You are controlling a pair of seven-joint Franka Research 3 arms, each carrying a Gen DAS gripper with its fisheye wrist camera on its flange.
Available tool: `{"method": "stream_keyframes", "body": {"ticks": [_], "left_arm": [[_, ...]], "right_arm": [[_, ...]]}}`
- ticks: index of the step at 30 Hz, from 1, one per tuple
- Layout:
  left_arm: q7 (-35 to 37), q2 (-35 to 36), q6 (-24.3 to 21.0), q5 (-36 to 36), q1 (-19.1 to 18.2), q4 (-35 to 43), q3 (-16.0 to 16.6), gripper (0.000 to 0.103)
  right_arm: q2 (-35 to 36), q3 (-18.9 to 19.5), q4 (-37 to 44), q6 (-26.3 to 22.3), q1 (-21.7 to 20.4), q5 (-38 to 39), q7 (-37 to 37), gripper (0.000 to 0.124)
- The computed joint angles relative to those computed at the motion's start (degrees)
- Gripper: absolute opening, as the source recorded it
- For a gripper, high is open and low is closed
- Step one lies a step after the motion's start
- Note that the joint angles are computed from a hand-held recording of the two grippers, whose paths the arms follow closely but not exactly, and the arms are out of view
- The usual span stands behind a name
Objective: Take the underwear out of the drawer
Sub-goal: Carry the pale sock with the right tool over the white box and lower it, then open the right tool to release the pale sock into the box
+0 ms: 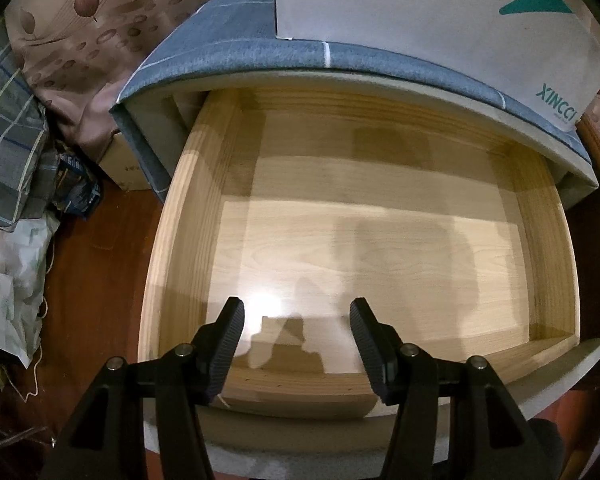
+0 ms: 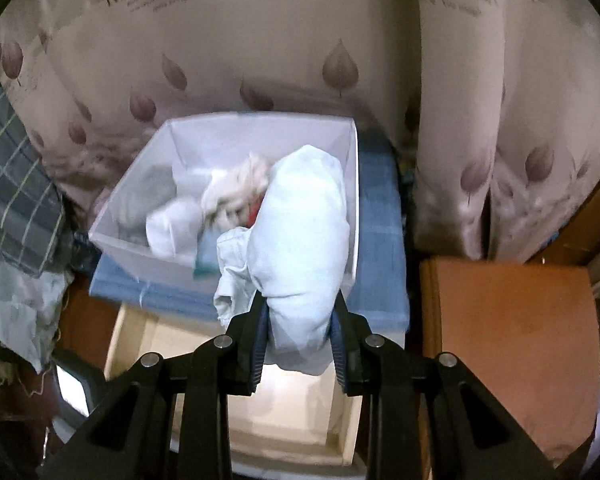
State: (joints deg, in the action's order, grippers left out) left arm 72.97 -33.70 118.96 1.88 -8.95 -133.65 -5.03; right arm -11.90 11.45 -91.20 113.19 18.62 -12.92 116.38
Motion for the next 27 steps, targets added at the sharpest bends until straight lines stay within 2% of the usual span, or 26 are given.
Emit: {"method": "stream_keyframes", "body": {"ticks": [5,12,22,27], "left_arm": [[-0.2,0.4,0.1,0.4,0.1,0.3,-0.3,0.056],[-0.3,0.5,0.2,0.3,0.0,0.5,-0.2,0.056],[0.3,0.6,0.5,0.0,-0.1,0.6,0.0,0.056],[0.4,0.6,0.5,-0.3,-0.1,0.6,0.0,0.056]], "right_arm": [[8.9,-0.1,12.6,-4.1,1.2,-3.2,-0.9,0.025],[18.6,-3.7,22.5,-7.0,5.3,-2.3,-1.9,0.026],[24.1,-7.1,24.0,-7.7,7.9,0.2,-1.3,0.030],[23.2,-7.5,21.3,-5.3,8.2,-0.3,0.2,0.041]]}}
